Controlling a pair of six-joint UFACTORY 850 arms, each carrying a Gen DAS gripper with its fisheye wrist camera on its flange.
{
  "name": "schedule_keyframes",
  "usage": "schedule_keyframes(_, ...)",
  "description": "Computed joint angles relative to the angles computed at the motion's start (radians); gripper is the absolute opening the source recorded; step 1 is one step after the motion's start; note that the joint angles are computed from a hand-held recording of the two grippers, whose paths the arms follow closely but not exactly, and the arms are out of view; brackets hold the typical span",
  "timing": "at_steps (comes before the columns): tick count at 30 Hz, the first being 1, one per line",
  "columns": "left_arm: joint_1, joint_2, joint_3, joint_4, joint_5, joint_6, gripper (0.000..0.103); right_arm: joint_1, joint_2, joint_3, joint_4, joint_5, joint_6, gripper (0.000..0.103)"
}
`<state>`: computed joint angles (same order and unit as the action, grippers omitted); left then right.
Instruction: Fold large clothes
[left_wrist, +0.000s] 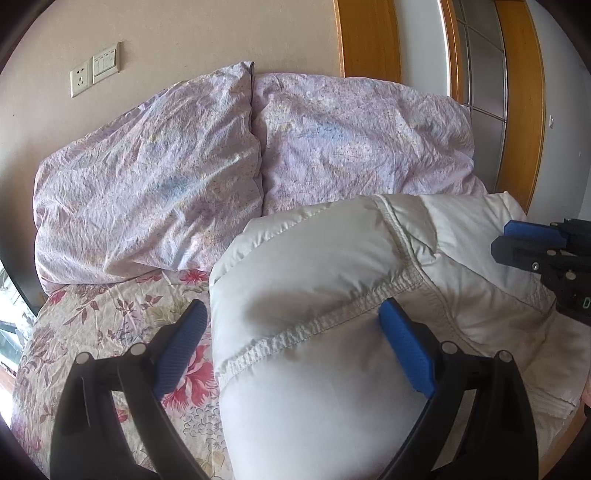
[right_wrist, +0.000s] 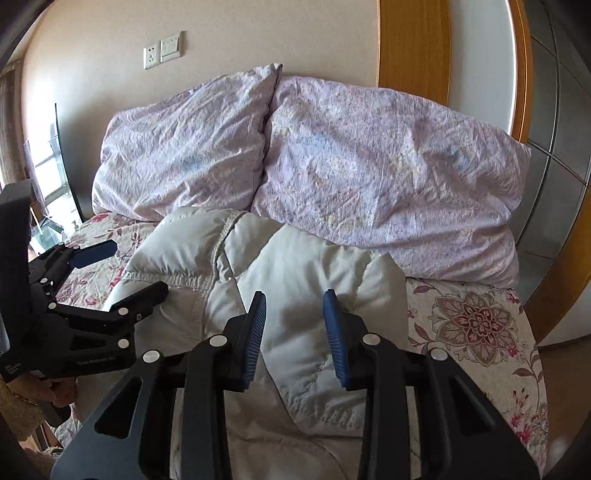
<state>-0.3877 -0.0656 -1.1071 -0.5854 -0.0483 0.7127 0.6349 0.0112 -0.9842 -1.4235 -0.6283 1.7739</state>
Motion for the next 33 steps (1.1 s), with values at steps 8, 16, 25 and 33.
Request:
schedule_keyframes(8,-0.002,-0.048,-0.045,-0.021,-0.039,0.011,0.095,-0.08,-0.025,0.036,-0.063,0.094,0.133,0.033)
schedule_keyframes(16,0.004,-0.106,-0.09,-0.077,-0.086,0.028,0.098,-0.161,-0.047,0.075,-0.322,0.241,0.442,0.033)
schedule_keyframes(25,-0.025,-0.146,-0.106,0.363,-0.038,-0.419,0.101,-0.194,-0.082,0.085,-0.514,0.276,0.651,0.033)
schedule_keyframes(33,-0.032,-0.165,-0.112,0.613,-0.03,-0.675,0.101,-0.199,-0.108,0.08,-0.541,0.272,0.689,0.033)
